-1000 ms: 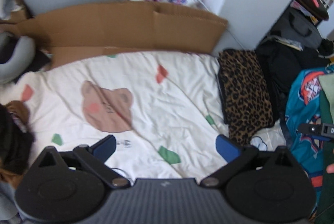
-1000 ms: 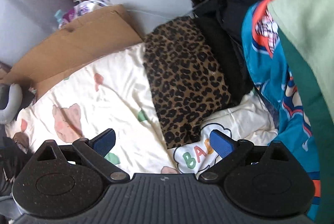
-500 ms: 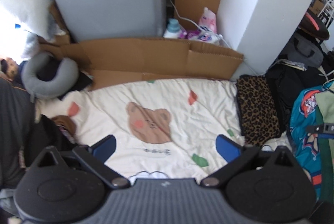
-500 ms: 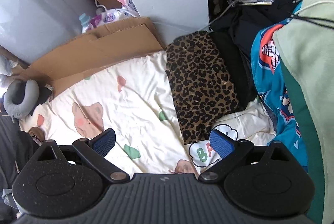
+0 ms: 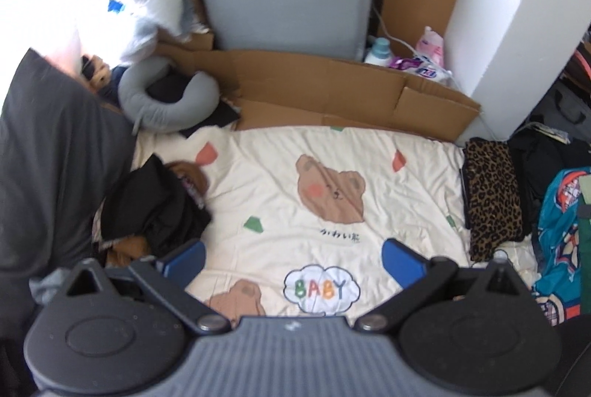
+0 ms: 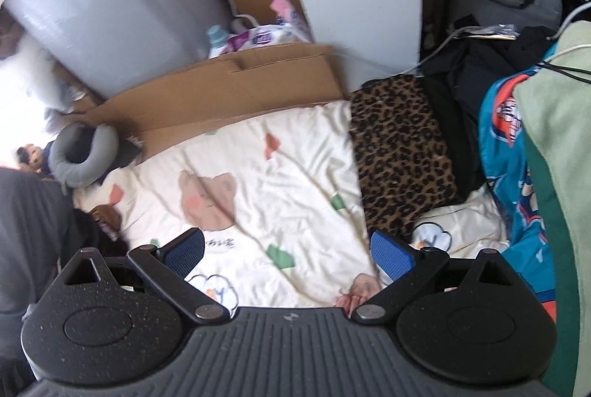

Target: Fold clothes

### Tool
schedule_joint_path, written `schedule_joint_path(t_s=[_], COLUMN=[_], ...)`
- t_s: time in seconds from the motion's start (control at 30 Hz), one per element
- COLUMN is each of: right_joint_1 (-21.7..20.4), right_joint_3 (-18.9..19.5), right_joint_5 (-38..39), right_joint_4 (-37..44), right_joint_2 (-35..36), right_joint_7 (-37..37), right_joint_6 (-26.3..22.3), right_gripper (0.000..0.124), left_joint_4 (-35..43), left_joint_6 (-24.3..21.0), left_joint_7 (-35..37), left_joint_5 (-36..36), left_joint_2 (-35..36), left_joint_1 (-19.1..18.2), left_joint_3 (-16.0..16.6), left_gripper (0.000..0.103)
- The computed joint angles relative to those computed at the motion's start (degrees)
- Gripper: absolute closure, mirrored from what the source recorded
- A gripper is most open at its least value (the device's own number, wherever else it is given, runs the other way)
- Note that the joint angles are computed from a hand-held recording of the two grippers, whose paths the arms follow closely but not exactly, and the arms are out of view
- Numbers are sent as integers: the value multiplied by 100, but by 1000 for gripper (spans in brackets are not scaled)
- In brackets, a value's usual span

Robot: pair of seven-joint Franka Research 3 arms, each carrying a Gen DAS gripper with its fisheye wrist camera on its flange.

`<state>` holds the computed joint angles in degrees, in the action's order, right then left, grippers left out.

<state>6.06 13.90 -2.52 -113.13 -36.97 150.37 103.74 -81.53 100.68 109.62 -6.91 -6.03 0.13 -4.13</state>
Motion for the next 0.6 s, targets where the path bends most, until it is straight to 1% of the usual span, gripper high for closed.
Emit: schedule_joint_path(t_s=[0.13,0.23,0.3,0.4,0.5,0.6], right_joint_1=[64,137,191,293,368,498], right_joint_3=[193,317,376,411,494,478], right_joint_5=[-123,-244,-323,-342,-408,-306], right_joint_4=[370,625,762,801,874,832], right_joint_2=[185,314,370,372,422,442], right_joint_7=[0,-1,-8,7,10,-2], right_joint_6=[-160,-272,-373,-335,-391,-268], right_gripper=[24,24,24,24,24,24], left_joint_4=[-330,-680,-1014,-1552,-1906,-2238], left_joint_6=[68,196,389,791,948,1072], left_joint_7=[20,-100,-258,-508,-675,-829], left_joint_5=[-193,-316,-254,-56,26,104], left_joint_2=[-305,-584,-830,-1202,-1458,-1702], left_joint_1=[53,57,54,22,-39,-93], left_joint_3=[113,178,188,191,249,295], left_gripper=[0,0,0,0,0,0])
